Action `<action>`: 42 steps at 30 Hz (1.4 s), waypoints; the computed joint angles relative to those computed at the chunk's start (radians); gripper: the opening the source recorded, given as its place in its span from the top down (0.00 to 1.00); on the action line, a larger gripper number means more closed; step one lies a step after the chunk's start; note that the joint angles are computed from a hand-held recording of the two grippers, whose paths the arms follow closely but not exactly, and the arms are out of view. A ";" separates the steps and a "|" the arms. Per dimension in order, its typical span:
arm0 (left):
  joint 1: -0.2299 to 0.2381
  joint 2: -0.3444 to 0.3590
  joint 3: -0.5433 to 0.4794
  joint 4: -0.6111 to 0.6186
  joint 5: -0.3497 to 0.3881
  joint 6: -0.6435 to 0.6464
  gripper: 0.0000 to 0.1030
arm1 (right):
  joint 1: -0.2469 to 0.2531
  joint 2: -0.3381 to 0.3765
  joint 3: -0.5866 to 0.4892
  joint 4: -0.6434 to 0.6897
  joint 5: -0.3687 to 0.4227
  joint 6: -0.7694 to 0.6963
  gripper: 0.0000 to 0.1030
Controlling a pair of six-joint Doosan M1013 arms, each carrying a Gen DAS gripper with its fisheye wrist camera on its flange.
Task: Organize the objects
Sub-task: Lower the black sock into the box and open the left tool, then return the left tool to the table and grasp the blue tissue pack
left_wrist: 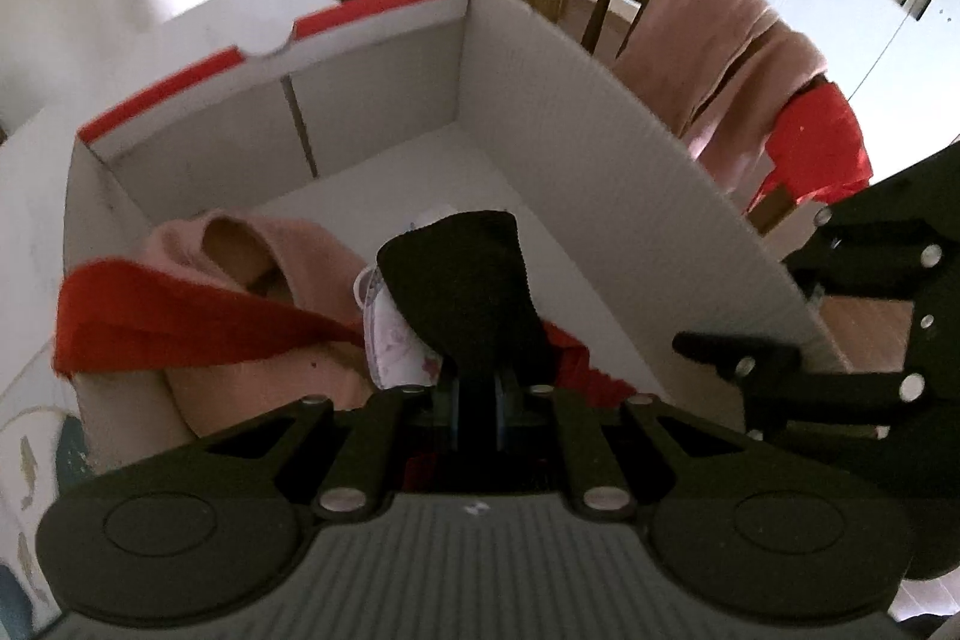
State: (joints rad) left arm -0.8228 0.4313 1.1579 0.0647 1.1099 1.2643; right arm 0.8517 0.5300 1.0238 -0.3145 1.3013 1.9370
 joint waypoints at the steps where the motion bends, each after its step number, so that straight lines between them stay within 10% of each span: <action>1: 0.000 0.000 0.003 0.002 0.002 -0.004 0.90 | 0.000 0.000 0.000 0.000 0.001 0.000 0.90; 6: 0.007 -0.003 0.016 -0.015 0.011 -0.018 0.86 | 0.000 0.002 -0.002 -0.001 0.003 -0.001 0.89; 13: 0.001 -0.033 0.052 -0.001 -0.051 -0.008 0.28 | 0.000 0.001 0.001 -0.001 0.000 -0.002 0.89; 42: 0.013 -0.254 0.201 0.157 -0.174 -0.308 0.20 | 0.005 0.007 -0.010 -0.012 0.017 -0.014 0.88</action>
